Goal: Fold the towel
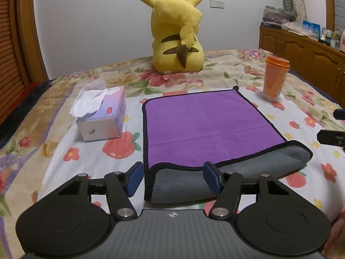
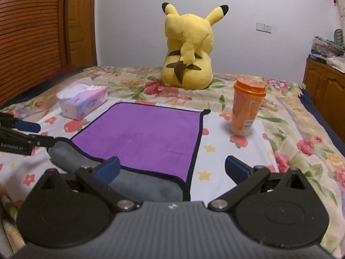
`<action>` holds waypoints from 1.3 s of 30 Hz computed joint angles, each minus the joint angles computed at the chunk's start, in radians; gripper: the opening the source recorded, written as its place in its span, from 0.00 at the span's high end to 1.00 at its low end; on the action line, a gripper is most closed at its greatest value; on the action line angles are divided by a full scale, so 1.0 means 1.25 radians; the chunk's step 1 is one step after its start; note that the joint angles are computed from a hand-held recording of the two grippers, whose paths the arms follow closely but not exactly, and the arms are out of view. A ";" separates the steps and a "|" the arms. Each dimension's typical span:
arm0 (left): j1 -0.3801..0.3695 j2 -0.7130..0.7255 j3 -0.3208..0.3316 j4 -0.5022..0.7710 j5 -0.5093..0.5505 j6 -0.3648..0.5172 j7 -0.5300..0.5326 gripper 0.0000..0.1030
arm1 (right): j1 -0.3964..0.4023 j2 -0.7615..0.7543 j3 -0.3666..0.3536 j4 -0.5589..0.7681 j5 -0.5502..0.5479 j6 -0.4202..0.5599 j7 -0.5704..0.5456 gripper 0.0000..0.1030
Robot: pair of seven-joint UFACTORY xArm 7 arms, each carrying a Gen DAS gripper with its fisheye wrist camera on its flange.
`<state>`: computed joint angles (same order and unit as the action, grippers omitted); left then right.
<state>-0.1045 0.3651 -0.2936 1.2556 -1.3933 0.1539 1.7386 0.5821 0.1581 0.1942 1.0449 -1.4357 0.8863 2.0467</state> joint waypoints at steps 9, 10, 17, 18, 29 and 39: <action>0.024 0.051 -0.010 0.040 0.150 0.020 -0.133 0.42 | -0.023 0.026 -0.021 0.017 0.008 -0.070 -0.022 0.00; 0.029 0.056 -0.015 0.043 0.166 0.020 -0.144 0.43 | -0.026 0.030 -0.024 0.020 0.011 -0.079 -0.025 0.00; 0.062 0.091 -0.052 0.064 0.269 0.020 -0.199 0.44 | -0.042 0.048 -0.040 0.028 0.030 -0.146 -0.045 0.00; 0.063 0.097 -0.053 0.069 0.289 0.022 -0.217 0.44 | -0.043 0.051 -0.043 0.029 0.034 -0.155 -0.049 0.00; 0.083 0.151 -0.058 0.105 0.484 0.057 -0.403 0.48 | -0.064 0.081 -0.073 0.043 0.075 -0.244 -0.091 0.00; 0.117 0.155 -0.093 0.084 0.590 0.056 -0.464 0.58 | -0.074 0.089 -0.097 0.032 0.170 -0.330 -0.140 0.20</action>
<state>0.0417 0.5586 -0.4100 1.3600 -0.6558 0.2234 1.1591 0.4898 0.2697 0.0728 1.0846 -1.2236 0.4735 1.8718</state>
